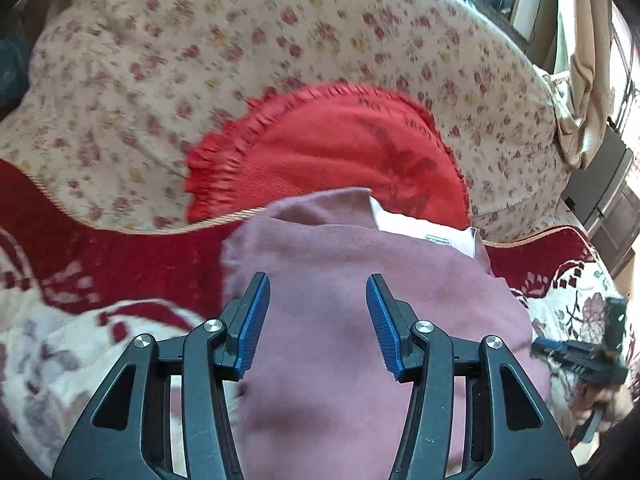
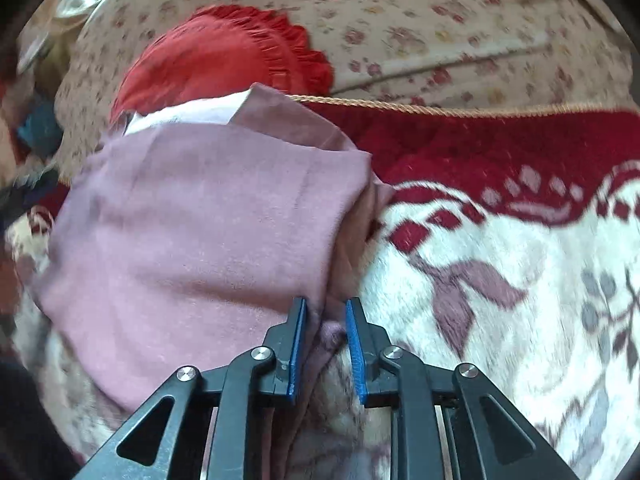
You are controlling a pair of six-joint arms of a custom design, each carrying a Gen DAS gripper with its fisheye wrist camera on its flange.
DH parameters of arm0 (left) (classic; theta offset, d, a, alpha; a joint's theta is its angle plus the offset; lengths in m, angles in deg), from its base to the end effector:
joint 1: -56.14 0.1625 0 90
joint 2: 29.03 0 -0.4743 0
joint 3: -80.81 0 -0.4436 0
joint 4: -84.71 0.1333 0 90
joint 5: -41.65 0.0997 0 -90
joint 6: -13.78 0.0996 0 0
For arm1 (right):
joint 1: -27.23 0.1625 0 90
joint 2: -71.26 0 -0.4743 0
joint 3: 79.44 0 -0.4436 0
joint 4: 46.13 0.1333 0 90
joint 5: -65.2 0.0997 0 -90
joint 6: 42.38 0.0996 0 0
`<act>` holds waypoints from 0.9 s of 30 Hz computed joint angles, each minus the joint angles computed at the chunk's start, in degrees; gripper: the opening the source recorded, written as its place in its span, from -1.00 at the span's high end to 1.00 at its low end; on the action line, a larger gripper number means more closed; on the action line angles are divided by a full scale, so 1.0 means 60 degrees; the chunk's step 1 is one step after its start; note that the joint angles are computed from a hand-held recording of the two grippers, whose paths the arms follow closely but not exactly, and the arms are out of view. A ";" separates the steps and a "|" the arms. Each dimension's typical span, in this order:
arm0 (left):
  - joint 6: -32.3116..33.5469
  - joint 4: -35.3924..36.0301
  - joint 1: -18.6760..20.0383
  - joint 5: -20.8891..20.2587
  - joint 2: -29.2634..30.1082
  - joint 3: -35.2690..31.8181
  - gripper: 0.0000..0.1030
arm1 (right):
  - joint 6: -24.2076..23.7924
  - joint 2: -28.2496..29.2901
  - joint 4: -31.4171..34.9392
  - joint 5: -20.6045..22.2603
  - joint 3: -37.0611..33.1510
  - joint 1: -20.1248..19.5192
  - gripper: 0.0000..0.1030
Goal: Fold small clothes
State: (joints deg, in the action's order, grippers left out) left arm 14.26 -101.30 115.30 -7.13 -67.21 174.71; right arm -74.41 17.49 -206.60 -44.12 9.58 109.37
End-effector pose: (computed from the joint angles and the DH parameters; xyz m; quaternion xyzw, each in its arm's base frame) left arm -0.2122 -0.7435 0.0965 0.1205 0.8788 -0.3976 0.2345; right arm -0.0070 -0.7847 0.2698 0.1471 -0.9294 0.2258 0.2521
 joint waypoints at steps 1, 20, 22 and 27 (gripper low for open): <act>0.0039 -0.0121 -0.0030 0.0114 -0.0190 0.0272 0.03 | 0.0069 -0.0146 -0.0087 0.0204 0.0140 -0.0010 0.65; -0.4650 0.1638 0.0467 -0.2620 -0.1587 0.2776 -0.10 | 0.3098 -0.2233 0.0001 0.3261 0.3210 -0.1010 0.28; -0.5169 0.1557 0.0723 -0.3322 -0.1589 0.2757 -0.19 | 0.3423 -0.2173 0.0189 0.3553 0.3128 -0.1141 0.28; -0.5997 0.0319 0.1328 -0.5248 -0.1531 0.2796 -0.44 | 0.4422 -0.2014 0.0226 0.4358 0.2973 -0.1441 0.28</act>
State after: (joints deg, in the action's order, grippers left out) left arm -21.73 -99.39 123.26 -38.62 -76.39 191.49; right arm -47.87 5.41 -205.24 -17.97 27.41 100.72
